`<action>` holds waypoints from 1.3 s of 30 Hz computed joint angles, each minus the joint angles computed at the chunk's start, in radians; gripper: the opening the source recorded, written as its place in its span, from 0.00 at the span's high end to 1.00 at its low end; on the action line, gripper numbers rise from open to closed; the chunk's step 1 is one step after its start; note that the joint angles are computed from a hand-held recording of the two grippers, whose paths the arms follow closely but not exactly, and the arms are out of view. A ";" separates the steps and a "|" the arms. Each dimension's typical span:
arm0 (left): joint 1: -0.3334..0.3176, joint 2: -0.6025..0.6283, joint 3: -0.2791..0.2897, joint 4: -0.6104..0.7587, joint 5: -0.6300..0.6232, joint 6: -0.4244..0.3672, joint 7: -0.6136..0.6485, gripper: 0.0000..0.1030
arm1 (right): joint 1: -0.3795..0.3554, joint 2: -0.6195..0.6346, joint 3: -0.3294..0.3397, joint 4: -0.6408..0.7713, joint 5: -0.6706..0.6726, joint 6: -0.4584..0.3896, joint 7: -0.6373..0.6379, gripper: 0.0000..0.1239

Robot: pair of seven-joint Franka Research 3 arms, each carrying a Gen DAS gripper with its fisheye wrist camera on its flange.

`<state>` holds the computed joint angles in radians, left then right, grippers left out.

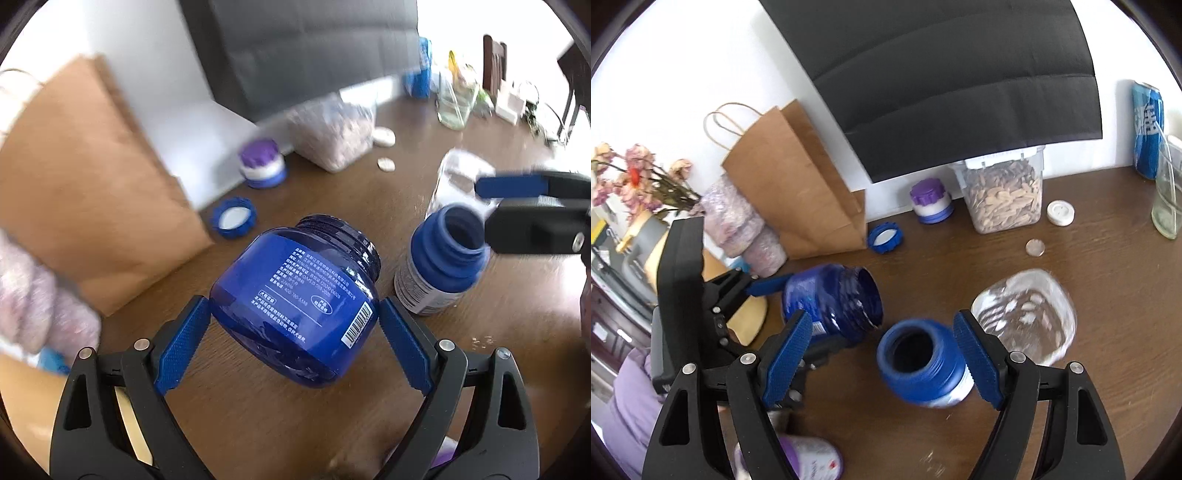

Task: Flip cup upright
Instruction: 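Close the left gripper on the blue jar's body and lift it, then carry the blue jar toward the table center and lower it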

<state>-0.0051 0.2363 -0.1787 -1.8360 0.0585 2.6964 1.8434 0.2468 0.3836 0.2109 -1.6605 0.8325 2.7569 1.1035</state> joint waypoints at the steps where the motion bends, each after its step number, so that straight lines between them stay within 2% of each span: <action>1: 0.016 -0.038 -0.016 -0.027 -0.040 0.000 0.029 0.12 | -0.018 -0.020 0.019 -0.019 0.035 -0.016 -0.033 0.34; 4: 0.010 -0.122 -0.023 -0.094 -0.103 0.024 0.052 0.12 | -0.036 -0.097 0.039 -0.098 0.144 -0.026 -0.122 0.34; 5: -0.009 -0.154 -0.013 -0.134 -0.077 0.072 0.005 0.12 | -0.032 -0.116 0.034 -0.118 0.172 -0.023 -0.140 0.34; 6: -0.022 -0.173 -0.008 -0.154 -0.063 0.086 -0.025 0.12 | -0.032 -0.154 0.032 -0.157 0.223 -0.013 -0.171 0.34; 9: -0.065 -0.241 -0.001 -0.202 0.013 0.079 -0.137 0.12 | -0.019 -0.234 0.003 -0.236 0.307 -0.033 -0.208 0.34; 10: -0.078 -0.265 -0.003 -0.221 0.039 0.073 -0.167 0.12 | -0.023 -0.277 -0.008 -0.276 0.357 -0.070 -0.234 0.34; 13: -0.119 -0.335 -0.007 -0.273 0.041 0.053 -0.195 0.12 | -0.011 -0.377 -0.053 -0.377 0.437 -0.136 -0.283 0.34; 15: -0.136 -0.380 -0.020 -0.311 0.096 0.041 -0.261 0.12 | 0.006 -0.438 -0.084 -0.442 0.466 -0.149 -0.302 0.34; 18: -0.177 -0.455 -0.029 -0.385 0.099 0.017 -0.323 0.12 | 0.030 -0.536 -0.141 -0.550 0.533 -0.202 -0.345 0.34; 21: -0.221 -0.523 -0.039 -0.478 0.082 0.010 -0.398 0.12 | 0.046 -0.631 -0.182 -0.662 0.540 -0.256 -0.345 0.34; 26: -0.316 -0.634 -0.036 -0.667 0.009 0.103 -0.502 0.12 | 0.068 -0.749 -0.210 -0.828 0.468 -0.304 -0.309 0.34; 27: -0.313 -0.646 -0.051 -0.687 0.023 0.100 -0.541 0.12 | 0.073 -0.753 -0.214 -0.843 0.465 -0.309 -0.312 0.34; 29: -0.273 -0.667 -0.119 -0.724 0.097 0.085 -0.673 0.12 | 0.080 -0.778 -0.220 -0.891 0.467 -0.314 -0.318 0.34; 31: -0.264 -0.682 -0.143 -0.757 0.143 0.089 -0.764 0.13 | 0.085 -0.790 -0.219 -0.932 0.467 -0.302 -0.313 0.34; 35: -0.270 -0.703 -0.149 -0.817 0.196 0.088 -0.904 0.16 | 0.096 -0.795 -0.228 -0.974 0.467 -0.328 -0.310 0.34; 36: -0.245 -0.720 -0.178 -0.836 0.235 0.100 -0.966 0.15 | 0.098 -0.794 -0.231 -0.982 0.474 -0.335 -0.318 0.34; 39: -0.258 -0.751 -0.175 -0.866 0.285 0.100 -1.022 0.15 | 0.100 -0.784 -0.230 -0.991 0.481 -0.359 -0.312 0.34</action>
